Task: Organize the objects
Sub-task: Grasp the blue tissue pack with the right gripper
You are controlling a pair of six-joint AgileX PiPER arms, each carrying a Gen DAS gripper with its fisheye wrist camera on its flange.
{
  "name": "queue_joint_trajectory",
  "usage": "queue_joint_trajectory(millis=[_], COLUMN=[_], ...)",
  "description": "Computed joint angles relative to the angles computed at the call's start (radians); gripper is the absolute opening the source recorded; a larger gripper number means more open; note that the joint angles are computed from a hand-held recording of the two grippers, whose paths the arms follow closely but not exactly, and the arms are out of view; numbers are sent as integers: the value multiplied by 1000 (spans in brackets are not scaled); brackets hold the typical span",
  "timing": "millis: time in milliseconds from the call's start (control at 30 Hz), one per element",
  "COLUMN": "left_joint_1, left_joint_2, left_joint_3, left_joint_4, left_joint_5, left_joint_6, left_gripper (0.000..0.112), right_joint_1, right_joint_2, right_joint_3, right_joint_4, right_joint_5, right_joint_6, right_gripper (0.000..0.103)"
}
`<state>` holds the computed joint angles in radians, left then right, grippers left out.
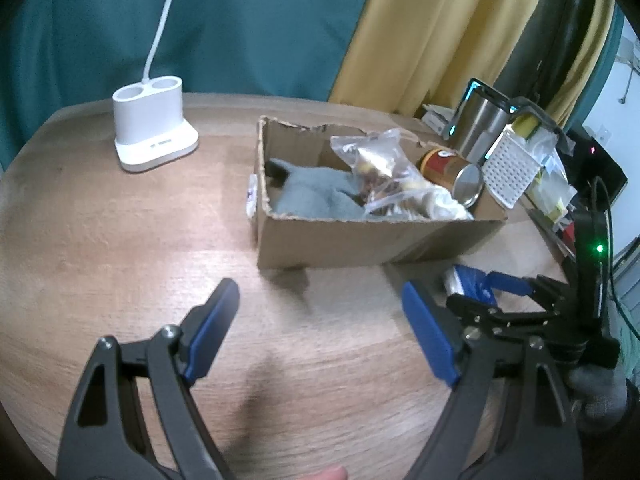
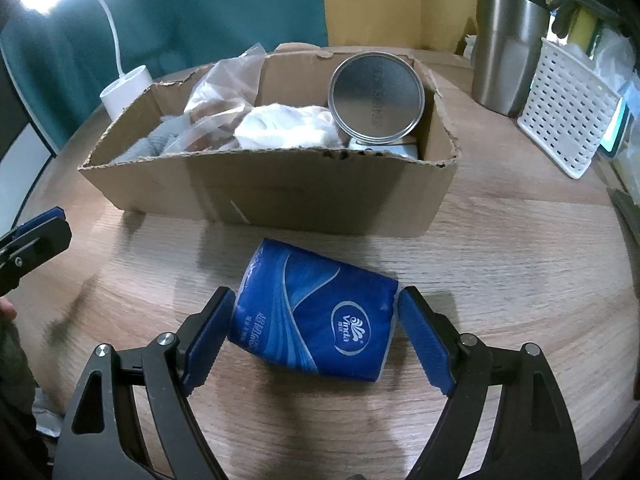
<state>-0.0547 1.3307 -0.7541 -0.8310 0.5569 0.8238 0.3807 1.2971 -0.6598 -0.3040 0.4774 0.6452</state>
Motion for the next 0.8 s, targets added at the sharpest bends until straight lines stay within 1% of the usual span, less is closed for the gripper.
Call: queue_joint_trajectory(millis=[233, 367, 600, 800], left_joint_1=[-5, -10, -21, -14], left_joint_2=[-5, -12, -28, -38], left_joint_3=[9, 9, 0, -21], left_joint_4=[9, 14, 28, 30], left_joint_5=[1, 3, 11, 29], left_joint_6=[-6, -16, -33, -40], left_gripper=[85, 85, 85, 85], right_joint_1=[31, 18, 30, 66], right_joint_2=[12, -7, -35, -92], right_joint_3=[9, 12, -1, -44], right_joint_4=[-98, -45, -19, -43], right_joint_5=[-16, -24, 3, 71], right_joint_6=[107, 48, 29, 38], right_gripper=[84, 74, 72, 72])
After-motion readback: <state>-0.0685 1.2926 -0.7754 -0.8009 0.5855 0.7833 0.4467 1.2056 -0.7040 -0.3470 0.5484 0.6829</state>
